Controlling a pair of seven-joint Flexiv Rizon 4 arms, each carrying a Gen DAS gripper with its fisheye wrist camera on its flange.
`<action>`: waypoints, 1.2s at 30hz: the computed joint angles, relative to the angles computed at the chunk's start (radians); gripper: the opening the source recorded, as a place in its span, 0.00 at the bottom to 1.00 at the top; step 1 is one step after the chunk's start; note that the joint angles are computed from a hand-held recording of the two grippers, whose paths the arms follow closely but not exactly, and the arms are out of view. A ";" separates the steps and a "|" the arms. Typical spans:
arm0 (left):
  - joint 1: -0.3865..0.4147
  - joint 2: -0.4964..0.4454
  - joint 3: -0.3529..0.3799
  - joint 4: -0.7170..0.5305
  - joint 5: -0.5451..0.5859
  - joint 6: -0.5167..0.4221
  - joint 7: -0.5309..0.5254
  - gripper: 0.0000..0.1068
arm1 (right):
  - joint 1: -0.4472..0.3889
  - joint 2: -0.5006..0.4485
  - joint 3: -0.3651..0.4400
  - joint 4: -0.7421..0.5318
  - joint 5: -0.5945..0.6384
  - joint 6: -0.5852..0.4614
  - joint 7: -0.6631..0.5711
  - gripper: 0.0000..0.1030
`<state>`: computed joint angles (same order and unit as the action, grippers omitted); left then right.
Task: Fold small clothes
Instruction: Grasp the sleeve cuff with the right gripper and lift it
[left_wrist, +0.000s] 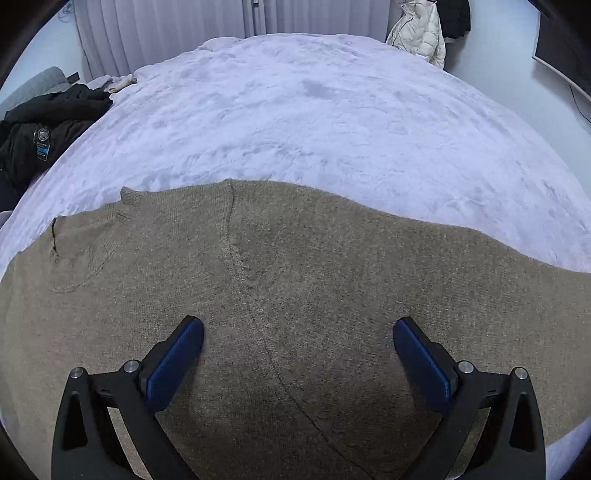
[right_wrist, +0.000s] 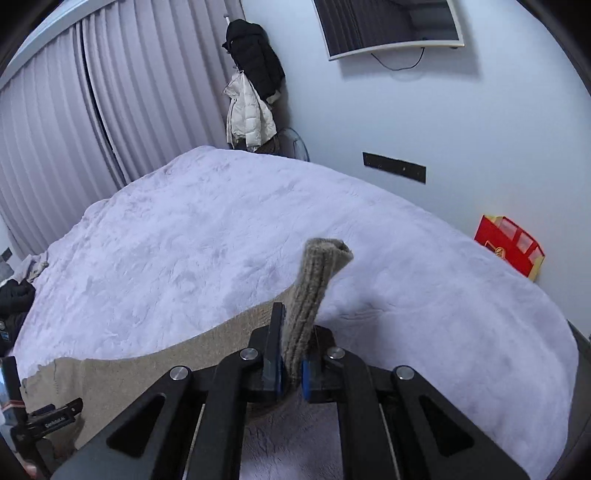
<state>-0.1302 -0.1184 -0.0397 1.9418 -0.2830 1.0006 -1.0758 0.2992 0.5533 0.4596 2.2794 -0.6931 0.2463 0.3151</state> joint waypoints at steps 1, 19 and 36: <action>-0.002 -0.004 0.001 -0.003 0.011 0.002 -0.014 0.96 | 0.003 -0.003 0.004 -0.005 0.009 -0.010 -0.006 0.07; 0.094 0.052 0.044 -0.031 -0.259 -0.239 0.247 0.96 | 0.154 -0.349 0.035 -0.382 -0.202 -0.330 -0.116 0.07; 0.462 -0.114 0.154 -0.214 -0.382 -0.346 0.254 0.96 | 0.551 -1.170 -0.194 -1.236 -0.390 -0.055 -0.490 0.07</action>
<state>0.3315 -0.2326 0.1143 1.7273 -0.6647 0.6550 -0.8215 0.8500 -0.6171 0.2653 1.0432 -1.0834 0.1916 -0.1746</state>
